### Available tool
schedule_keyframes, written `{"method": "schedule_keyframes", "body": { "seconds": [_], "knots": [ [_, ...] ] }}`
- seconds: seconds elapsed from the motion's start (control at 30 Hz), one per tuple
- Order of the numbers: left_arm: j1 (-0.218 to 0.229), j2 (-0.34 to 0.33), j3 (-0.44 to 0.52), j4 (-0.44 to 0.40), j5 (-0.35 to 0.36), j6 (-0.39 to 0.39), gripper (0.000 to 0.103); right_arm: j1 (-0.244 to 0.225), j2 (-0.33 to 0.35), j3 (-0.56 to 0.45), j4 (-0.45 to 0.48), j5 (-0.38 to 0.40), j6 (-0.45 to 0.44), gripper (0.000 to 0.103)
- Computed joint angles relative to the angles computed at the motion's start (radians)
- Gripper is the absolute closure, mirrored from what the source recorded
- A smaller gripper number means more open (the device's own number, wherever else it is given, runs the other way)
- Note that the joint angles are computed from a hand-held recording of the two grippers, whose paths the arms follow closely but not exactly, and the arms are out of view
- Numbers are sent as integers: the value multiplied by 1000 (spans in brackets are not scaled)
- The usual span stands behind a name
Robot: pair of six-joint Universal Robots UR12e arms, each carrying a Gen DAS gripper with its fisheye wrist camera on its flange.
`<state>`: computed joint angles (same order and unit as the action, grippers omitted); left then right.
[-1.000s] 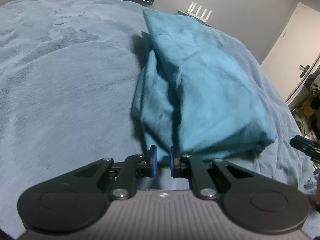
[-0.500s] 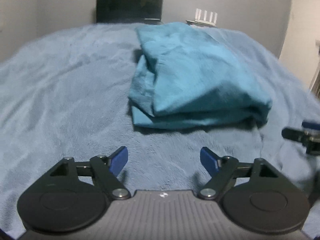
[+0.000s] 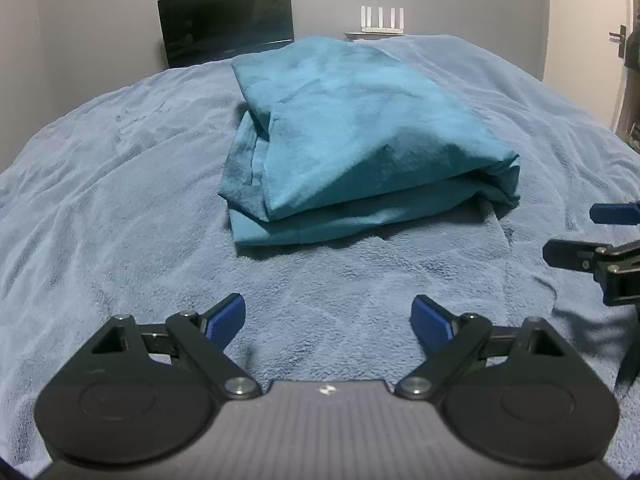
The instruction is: Fold large clothes
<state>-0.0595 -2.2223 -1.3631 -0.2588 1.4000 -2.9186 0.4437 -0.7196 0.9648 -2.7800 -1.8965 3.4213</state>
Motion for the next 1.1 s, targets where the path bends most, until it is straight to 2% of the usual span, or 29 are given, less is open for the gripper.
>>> {"method": "schedule_keyframes", "body": {
  "seconds": [0.53,1.1],
  "knots": [
    [7,-7,13,-32,-18,-8,13,-1,8,-21,51,4,8,0],
    [6,-8,13,-31,-14,-6,13,0,8,-21,53,2,8,0]
  ]
}}
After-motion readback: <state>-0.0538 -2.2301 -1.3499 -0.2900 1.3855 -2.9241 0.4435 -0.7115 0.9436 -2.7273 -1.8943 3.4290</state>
